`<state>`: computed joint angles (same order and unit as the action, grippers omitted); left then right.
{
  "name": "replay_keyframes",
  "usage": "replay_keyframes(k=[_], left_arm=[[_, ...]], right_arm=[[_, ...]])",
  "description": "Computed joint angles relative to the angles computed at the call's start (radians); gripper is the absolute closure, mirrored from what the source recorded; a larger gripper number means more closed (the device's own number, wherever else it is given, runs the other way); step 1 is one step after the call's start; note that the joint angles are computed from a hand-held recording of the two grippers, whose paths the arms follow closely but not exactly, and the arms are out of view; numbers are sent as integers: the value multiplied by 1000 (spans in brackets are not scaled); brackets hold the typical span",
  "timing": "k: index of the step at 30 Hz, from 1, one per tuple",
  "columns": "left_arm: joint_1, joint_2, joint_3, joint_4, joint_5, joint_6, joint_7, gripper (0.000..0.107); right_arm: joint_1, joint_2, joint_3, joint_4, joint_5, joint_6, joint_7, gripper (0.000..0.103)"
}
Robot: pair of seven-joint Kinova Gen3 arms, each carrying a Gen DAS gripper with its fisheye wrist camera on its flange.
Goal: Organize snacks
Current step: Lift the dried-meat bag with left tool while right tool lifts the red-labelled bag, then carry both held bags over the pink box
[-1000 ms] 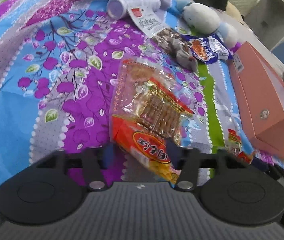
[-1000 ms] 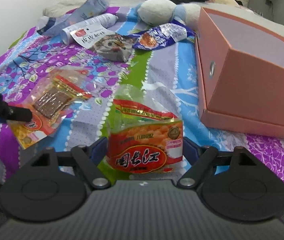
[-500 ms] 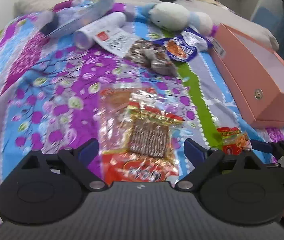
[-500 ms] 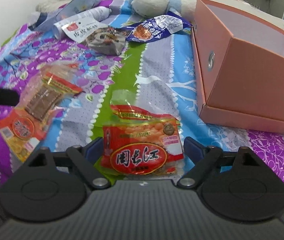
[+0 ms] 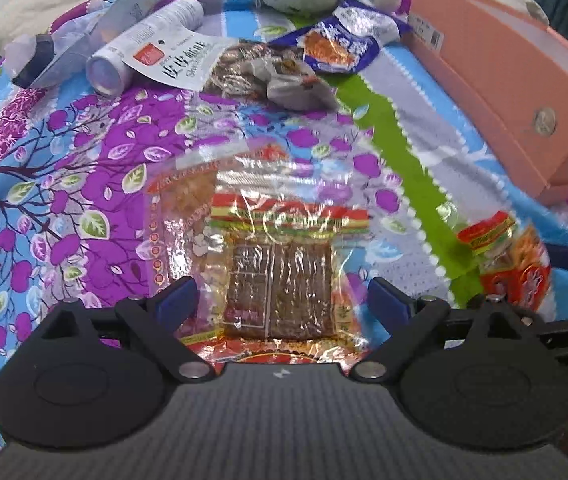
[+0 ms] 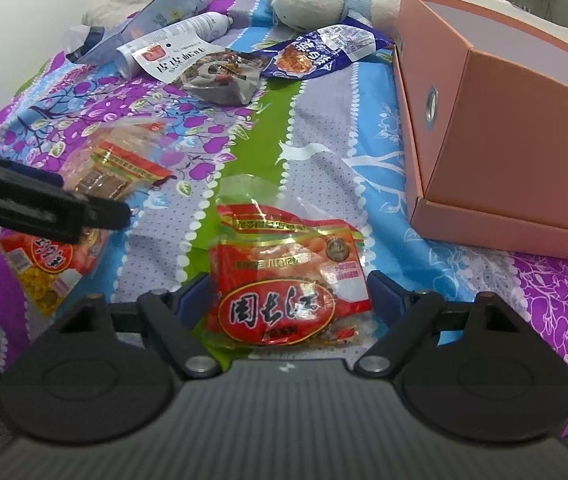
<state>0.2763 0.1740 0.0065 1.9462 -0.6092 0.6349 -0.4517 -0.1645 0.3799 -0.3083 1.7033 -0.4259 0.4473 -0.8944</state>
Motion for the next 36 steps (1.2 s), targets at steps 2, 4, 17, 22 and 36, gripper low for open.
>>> replay_keyframes(k=[2,4,17,22,36], left_arm=[[15,-2,-7,20,-37,-20,40,18],[22,-5,-9,30,-60,-25,64,22],[15,-68,18,45,-87,-43,143,52],[1,-110,43,43,-112,-23,221,52],[-25,-183,144,-89,-181,116,326,52]], right_arm=[[9,-1,-8,2,-10,0,9,22],[9,-3,-6,1,-13,2,10,26],[17,-28,6,-20,-51,30,-7,43],[19,-51,8,-27,-73,25,-3,43],[51,-120,36,-111,-180,92,69,43]])
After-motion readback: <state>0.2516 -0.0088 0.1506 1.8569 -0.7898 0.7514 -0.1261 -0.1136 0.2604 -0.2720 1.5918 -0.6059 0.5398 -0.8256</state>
